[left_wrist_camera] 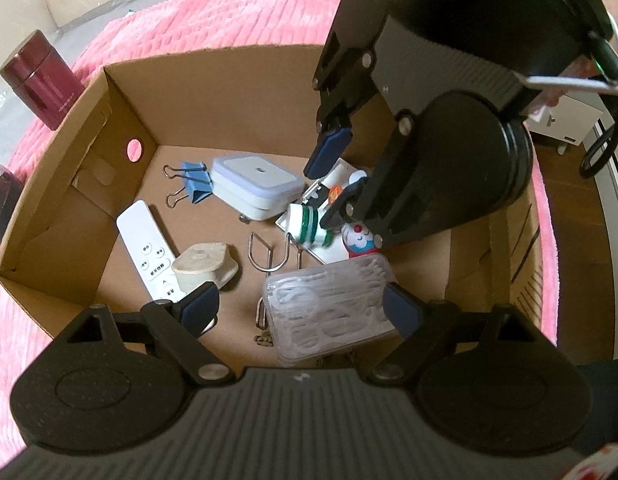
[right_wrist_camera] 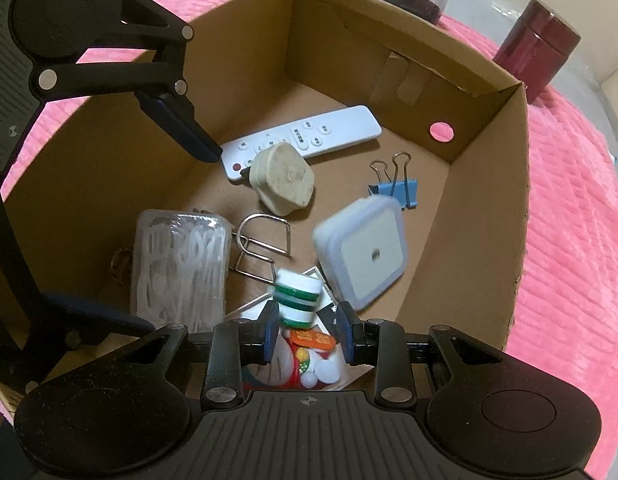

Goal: Organize rigid objects

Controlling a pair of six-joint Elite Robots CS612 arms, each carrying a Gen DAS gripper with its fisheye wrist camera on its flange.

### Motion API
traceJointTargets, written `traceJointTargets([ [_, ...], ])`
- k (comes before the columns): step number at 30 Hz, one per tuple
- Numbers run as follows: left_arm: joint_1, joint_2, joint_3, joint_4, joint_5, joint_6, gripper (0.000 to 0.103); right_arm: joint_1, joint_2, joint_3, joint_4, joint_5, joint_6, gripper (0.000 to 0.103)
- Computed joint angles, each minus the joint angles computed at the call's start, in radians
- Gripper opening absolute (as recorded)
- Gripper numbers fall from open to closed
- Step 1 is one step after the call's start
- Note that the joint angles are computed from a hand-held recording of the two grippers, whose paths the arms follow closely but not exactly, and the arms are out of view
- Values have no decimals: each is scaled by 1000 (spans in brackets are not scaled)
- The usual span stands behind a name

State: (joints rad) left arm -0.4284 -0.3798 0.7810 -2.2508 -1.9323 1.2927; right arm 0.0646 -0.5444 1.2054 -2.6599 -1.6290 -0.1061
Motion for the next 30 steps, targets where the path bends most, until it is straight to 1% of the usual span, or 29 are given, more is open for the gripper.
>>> traceJointTargets([
  [7, 11, -22, 34, -40, -35, -31, 86, 7, -19, 29, -39, -19, 17, 28],
  [14, 32, -69, 111, -136, -107, -108, 86, 25, -65, 105, -160, -53, 64, 28],
  [19, 51, -121, 204, -242, -180, -185, 86, 45, -102, 167, -273, -86, 129, 28],
  [23, 68, -163, 287, -346, -240, -262, 86, 64, -131, 214, -351, -118, 180, 28],
  [27, 84, -195, 361, -455, -277, -341, 86, 84, -158, 262, -428, -155, 227, 28],
  [30, 99, -210, 405, -535, -300, -407, 86, 98, -176, 296, -479, -180, 260, 28],
])
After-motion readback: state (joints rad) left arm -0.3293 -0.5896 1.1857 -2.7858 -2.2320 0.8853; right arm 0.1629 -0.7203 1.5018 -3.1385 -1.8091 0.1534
